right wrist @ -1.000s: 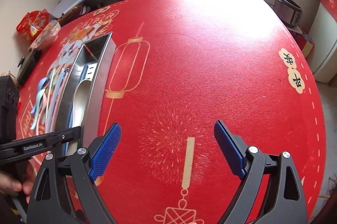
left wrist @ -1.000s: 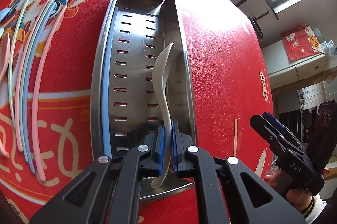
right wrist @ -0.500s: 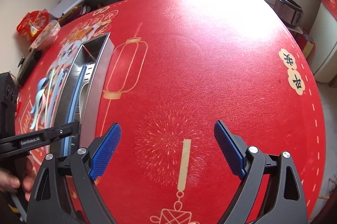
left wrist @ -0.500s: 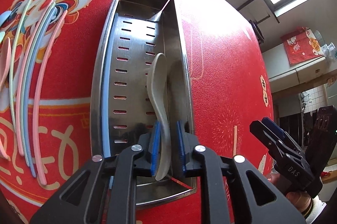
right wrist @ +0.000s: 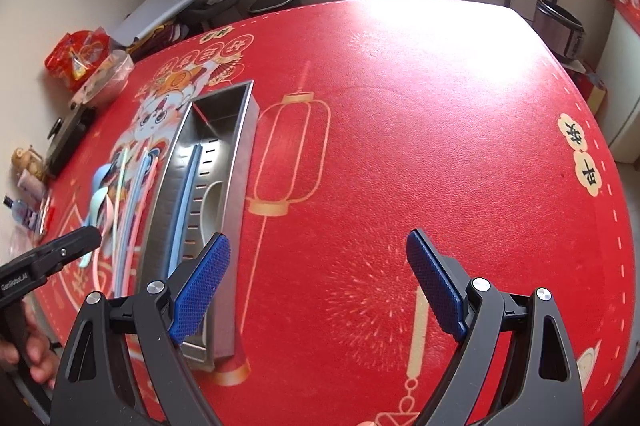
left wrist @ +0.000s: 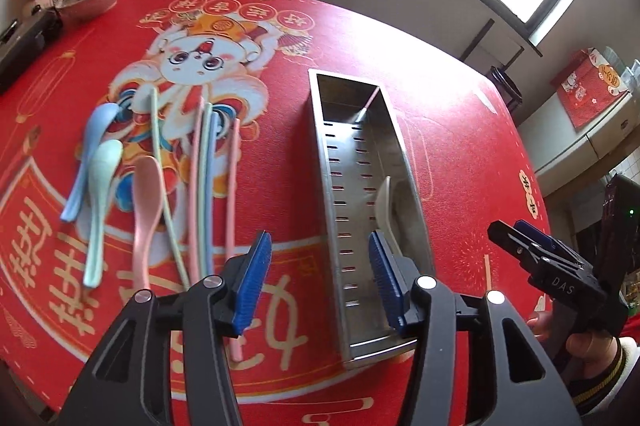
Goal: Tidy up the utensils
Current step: 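Lower the beige spoon into the steel tray and open the left gripper, then move the left gripper to the blue spoon and grasp its handle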
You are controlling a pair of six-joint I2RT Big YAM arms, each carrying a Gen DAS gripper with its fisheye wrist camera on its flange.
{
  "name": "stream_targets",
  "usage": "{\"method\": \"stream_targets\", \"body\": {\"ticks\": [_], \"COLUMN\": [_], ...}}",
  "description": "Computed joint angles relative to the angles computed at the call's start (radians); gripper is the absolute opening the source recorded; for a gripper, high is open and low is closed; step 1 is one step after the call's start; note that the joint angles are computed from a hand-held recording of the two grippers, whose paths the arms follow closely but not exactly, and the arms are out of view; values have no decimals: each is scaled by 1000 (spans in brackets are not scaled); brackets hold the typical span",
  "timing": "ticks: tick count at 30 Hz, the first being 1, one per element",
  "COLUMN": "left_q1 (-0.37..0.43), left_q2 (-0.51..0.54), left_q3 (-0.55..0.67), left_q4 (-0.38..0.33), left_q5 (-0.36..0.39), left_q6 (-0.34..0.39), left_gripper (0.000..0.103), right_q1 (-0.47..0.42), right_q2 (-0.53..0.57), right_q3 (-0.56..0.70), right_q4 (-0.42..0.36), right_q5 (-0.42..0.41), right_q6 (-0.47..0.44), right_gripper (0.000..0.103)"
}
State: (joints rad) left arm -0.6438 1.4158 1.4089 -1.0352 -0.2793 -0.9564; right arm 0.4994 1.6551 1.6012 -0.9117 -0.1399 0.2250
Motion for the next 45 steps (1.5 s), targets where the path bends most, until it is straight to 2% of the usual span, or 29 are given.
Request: {"method": "stream_targets", "body": {"ticks": [4,10,18,22,30,38,45], "left_q1": [15,79,223,305,404,474,500], "left_q2": [-63,-158,-289,-326,-300,-231,-198], "left_q3": [-54,-132,-262,-314,-366,-376,-361], "left_q4": [-10,-46,-66,-46,25,99,143], "left_q5": [-37,-34,1,36,122,178,216], "left_q6": [32,40,72,104,265,363,457], "left_gripper": [50,50,50,49,36,25,25], "right_q1": [34,90,150,182,230,273,278], "right_q2": [8,31,75,95,130,147,137], "right_q3": [17,57,126,164,224,258,247], "right_q4": [20,36,12,-36,-105,-138,-153], "right_q5": [31,65,76,146,203,255,291], "right_q6": [38,98,133,126,152,172,234], "right_gripper": [87,87,87,87,87,87,87]}}
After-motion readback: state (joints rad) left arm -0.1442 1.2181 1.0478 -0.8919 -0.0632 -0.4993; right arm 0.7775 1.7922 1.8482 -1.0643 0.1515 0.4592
